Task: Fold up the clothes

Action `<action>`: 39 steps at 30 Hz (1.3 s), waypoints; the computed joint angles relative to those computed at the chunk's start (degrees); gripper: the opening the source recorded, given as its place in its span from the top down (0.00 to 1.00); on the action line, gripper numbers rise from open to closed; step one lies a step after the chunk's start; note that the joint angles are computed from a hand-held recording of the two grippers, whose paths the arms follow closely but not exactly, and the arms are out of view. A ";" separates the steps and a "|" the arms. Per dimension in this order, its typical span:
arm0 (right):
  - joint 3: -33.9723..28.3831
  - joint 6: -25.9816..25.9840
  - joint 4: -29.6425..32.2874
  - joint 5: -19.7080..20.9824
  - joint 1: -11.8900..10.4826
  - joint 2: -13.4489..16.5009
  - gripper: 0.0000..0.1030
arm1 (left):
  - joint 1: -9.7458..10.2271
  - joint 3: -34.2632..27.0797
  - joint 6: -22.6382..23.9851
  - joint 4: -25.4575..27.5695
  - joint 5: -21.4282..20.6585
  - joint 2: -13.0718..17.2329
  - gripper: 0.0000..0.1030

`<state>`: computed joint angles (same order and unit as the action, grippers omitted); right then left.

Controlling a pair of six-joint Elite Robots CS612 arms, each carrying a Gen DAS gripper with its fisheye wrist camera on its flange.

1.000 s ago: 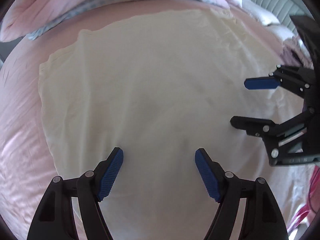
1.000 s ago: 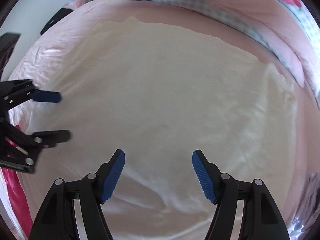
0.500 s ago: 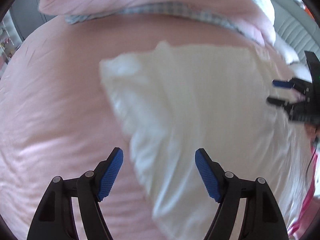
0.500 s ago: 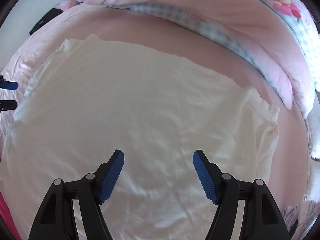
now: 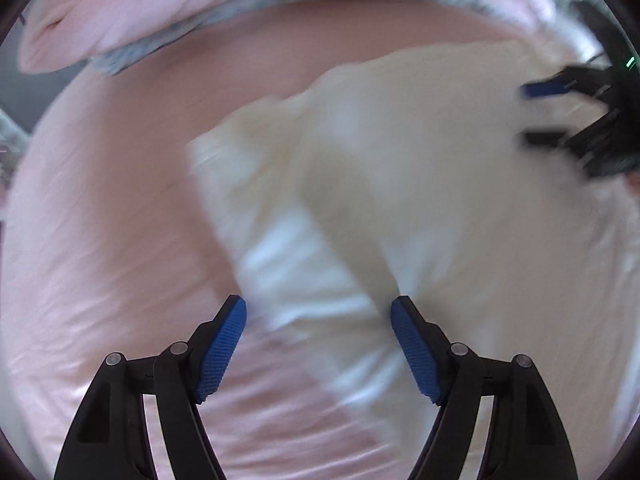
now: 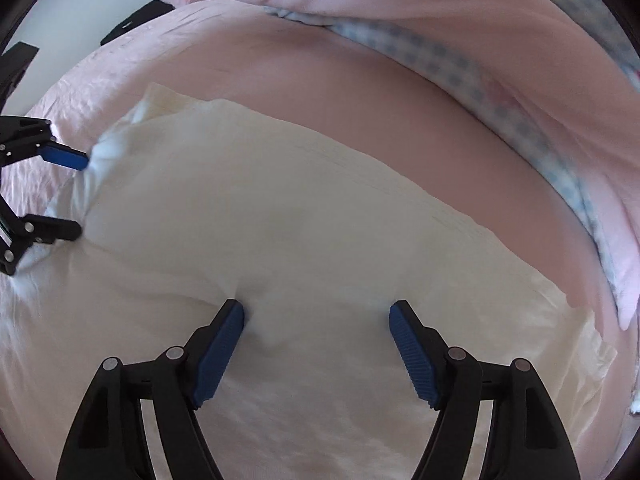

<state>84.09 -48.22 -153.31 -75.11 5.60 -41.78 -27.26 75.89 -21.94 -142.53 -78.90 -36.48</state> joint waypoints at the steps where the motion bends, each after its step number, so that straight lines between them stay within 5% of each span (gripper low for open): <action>1: -0.38 1.14 0.69 -0.48 -0.54 0.06 0.28 | 0.18 0.02 -1.36 2.52 1.18 -0.30 0.27; 3: -1.24 3.82 1.71 -2.41 -1.35 0.09 0.28 | 1.20 0.50 -7.32 5.30 0.91 -1.14 0.28; 6: -1.27 5.92 1.25 -1.41 -1.94 -0.80 0.30 | 1.42 -0.43 -8.14 2.91 2.14 -0.94 0.30; 11: -0.59 2.22 3.10 6.05 0.92 -2.38 0.30 | 1.08 -10.84 -7.81 -2.33 1.25 5.58 0.29; 14: -5.09 3.06 4.90 4.21 4.43 1.22 0.30 | 1.85 -17.40 -6.90 2.13 -1.41 9.88 0.26; 17: -11.10 3.45 5.43 -0.77 7.05 6.41 0.31 | 2.58 -17.90 -3.54 1.06 -1.69 10.55 0.21; 21: -13.13 3.13 4.78 0.76 4.48 7.80 0.31 | 4.50 -18.36 -7.32 6.41 0.07 10.12 0.12; 24: -15.00 6.44 2.12 -2.95 3.60 8.89 0.31 | 4.89 -20.90 -8.86 6.71 -1.22 11.00 0.12; 26: -15.88 12.13 -0.23 -5.77 3.27 9.04 0.31 | 4.18 -23.09 -7.11 5.60 -0.98 12.02 0.14; 28: -15.10 14.90 0.43 -1.80 2.29 7.88 0.31 | 3.55 -25.90 -3.60 4.38 -2.82 13.44 0.14; 30: -13.52 11.47 2.13 -0.71 1.82 6.58 0.31 | 3.05 -30.24 -1.42 10.24 -1.72 15.83 0.14; 33: -13.09 7.32 4.40 -3.69 1.73 6.38 0.32 | 3.90 -34.45 -5.16 15.06 -1.22 18.09 0.12; 35: -14.39 8.30 6.00 -3.34 0.67 7.17 0.30 | 4.29 -34.70 -7.36 17.87 2.21 17.81 0.11; 37: -15.88 11.90 5.79 -4.03 -0.14 7.97 0.29 | 4.88 -34.07 -9.01 18.88 -0.01 17.18 0.11; 39: -16.75 14.49 5.97 -4.76 -0.87 8.25 0.28 | 3.96 -34.83 -6.81 20.36 3.02 17.19 0.12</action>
<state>67.34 -33.73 -147.34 -79.87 4.73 -33.53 -23.30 41.06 -28.75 -122.17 -75.88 -19.29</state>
